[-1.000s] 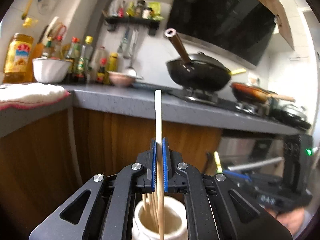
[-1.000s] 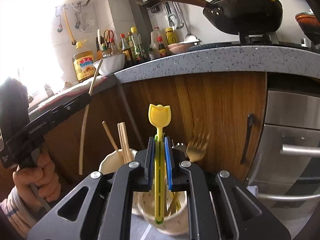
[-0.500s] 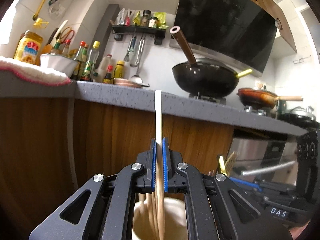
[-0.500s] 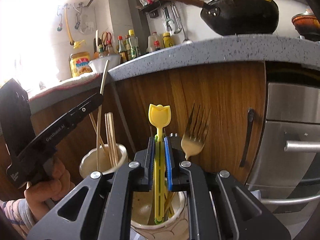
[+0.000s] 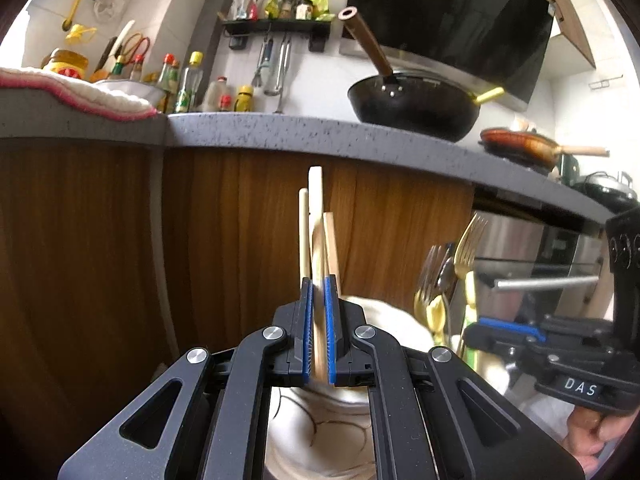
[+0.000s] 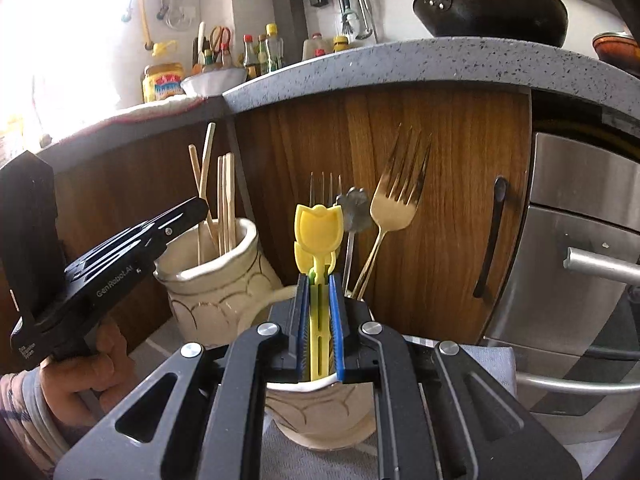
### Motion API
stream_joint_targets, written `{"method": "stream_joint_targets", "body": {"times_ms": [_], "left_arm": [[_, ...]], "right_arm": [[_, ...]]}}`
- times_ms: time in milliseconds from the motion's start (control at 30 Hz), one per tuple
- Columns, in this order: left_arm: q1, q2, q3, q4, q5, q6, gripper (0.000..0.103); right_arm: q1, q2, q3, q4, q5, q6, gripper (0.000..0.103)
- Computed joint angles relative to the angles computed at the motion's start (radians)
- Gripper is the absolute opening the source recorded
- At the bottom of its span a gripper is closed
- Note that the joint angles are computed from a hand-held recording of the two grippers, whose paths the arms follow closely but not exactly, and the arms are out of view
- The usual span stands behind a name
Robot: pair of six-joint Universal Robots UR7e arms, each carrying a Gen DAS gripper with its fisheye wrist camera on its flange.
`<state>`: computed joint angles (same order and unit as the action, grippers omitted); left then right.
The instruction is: Organize utensils
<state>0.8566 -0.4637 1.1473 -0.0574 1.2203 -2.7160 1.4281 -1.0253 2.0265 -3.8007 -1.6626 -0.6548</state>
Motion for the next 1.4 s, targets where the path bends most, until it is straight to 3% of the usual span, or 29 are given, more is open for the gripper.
{"method": "stream_joint_targets", "body": {"times_ms": [100,300,400,467,500,633,833,1133,1400], "left_arm": [[-0.001,0.007,-0.015,0.027,-0.012,0.005,0.006],[-0.006,-0.001,-0.007,0.037,-0.020,0.006,0.018],[-0.009,-0.020,0.022,0.018,-0.023,-0.002,0.032],[-0.009,-0.037,0.049,0.001,-0.017,-0.007,0.046],[-0.010,-0.049,0.069,-0.008,-0.013,-0.010,0.048],[-0.017,-0.099,0.156,-0.068,-0.008,0.002,0.066],[-0.032,-0.183,0.321,-0.216,-0.011,0.041,0.092],[-0.044,-0.232,0.456,-0.315,-0.033,0.042,0.097],[-0.039,-0.235,0.503,-0.350,-0.037,0.027,0.098]], "right_arm": [[0.004,0.003,-0.010,0.020,-0.035,0.002,0.010],[-0.002,0.004,-0.004,0.026,-0.043,0.010,0.011],[-0.005,-0.008,0.012,0.018,-0.028,0.021,0.013],[-0.011,-0.024,0.032,0.007,0.005,0.032,0.025],[-0.011,-0.028,0.037,0.001,0.010,0.032,0.029],[-0.007,-0.040,0.075,-0.066,0.015,0.015,0.033],[-0.025,-0.033,0.160,-0.267,0.060,-0.019,0.056],[-0.091,0.022,0.255,-0.532,0.166,-0.004,0.087],[-0.123,0.098,0.298,-0.705,0.231,-0.033,0.097]]}}
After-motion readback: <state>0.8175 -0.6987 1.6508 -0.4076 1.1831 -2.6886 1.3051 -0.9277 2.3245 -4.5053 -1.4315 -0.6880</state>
